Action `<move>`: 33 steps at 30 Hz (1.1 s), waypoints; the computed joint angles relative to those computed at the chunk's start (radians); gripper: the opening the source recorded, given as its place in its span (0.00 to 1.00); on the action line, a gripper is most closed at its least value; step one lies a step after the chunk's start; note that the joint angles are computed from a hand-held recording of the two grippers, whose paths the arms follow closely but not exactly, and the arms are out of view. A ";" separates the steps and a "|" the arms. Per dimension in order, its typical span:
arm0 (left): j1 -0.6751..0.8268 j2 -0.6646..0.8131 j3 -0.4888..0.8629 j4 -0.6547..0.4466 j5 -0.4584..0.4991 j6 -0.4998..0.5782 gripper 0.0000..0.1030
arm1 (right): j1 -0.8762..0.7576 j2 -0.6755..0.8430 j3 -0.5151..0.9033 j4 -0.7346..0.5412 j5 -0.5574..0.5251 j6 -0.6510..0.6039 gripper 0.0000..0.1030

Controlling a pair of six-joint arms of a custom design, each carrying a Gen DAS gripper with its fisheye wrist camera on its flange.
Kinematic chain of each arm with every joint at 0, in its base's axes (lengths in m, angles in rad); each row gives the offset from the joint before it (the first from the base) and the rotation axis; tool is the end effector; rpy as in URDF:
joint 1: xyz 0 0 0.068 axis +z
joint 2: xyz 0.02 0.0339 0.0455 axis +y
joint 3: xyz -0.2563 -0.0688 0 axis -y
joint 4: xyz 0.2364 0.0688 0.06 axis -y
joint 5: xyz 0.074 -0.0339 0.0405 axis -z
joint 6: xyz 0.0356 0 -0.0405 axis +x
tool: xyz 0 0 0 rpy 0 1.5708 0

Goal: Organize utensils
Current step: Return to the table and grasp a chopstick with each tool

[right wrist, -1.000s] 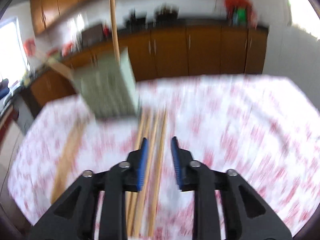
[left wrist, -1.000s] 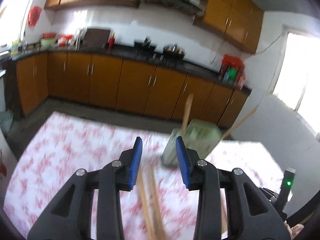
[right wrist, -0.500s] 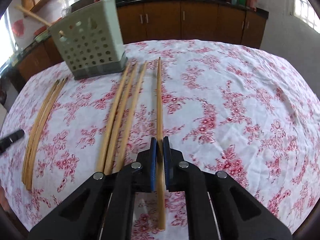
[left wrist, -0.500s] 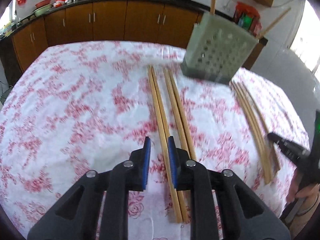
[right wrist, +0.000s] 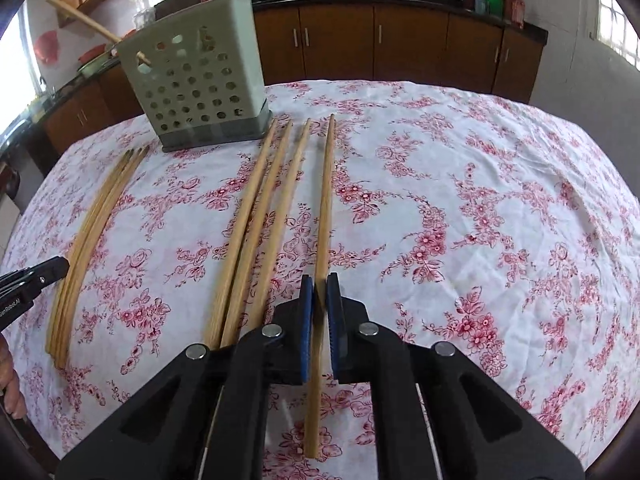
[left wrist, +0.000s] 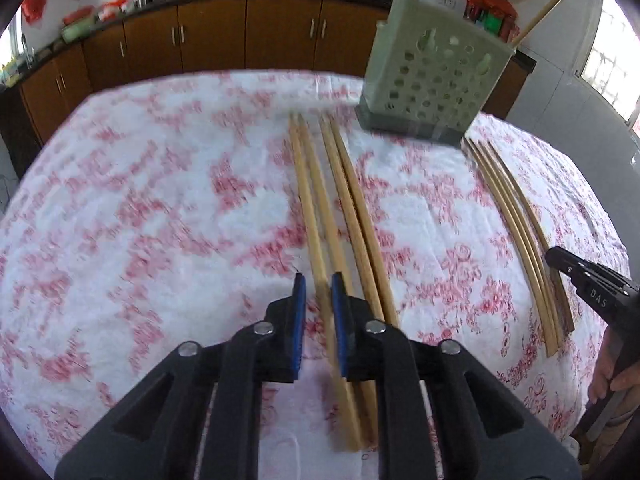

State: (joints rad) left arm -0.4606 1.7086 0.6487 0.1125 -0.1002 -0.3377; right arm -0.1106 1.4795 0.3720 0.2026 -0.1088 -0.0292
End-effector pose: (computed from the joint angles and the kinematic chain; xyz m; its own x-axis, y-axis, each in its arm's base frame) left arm 0.2587 -0.1244 0.1017 -0.8154 0.0366 -0.5777 0.1270 0.9850 -0.1168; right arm 0.2226 -0.0208 0.0980 -0.7825 0.0577 -0.6200 0.0202 0.9975 0.0673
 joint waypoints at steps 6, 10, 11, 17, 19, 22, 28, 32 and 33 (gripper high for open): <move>0.008 0.007 0.008 -0.003 -0.028 0.023 0.09 | 0.006 0.007 0.000 0.016 0.016 -0.023 0.08; 0.081 0.042 0.062 -0.023 -0.042 0.042 0.09 | -0.025 0.060 0.046 0.030 0.032 -0.032 0.08; 0.104 0.049 0.071 -0.024 -0.040 0.049 0.09 | -0.043 0.075 0.056 0.039 0.030 -0.032 0.08; 0.185 0.052 0.057 0.028 -0.011 0.068 0.11 | -0.115 0.127 0.088 0.069 -0.009 -0.021 0.08; 0.179 0.050 0.058 0.029 -0.021 0.069 0.11 | -0.115 0.124 0.085 0.071 -0.006 -0.024 0.08; 0.189 0.047 0.056 0.031 -0.006 0.067 0.11 | -0.106 0.131 0.088 0.076 0.007 -0.023 0.08; 0.212 0.044 0.045 0.050 0.036 0.058 0.11 | -0.107 0.134 0.092 0.073 0.000 -0.020 0.08; 0.190 0.047 0.056 0.032 -0.002 0.061 0.11 | -0.110 0.133 0.089 0.076 -0.003 -0.021 0.08; 0.188 0.047 0.056 0.031 -0.004 0.061 0.11 | -0.112 0.133 0.089 0.076 -0.005 -0.022 0.08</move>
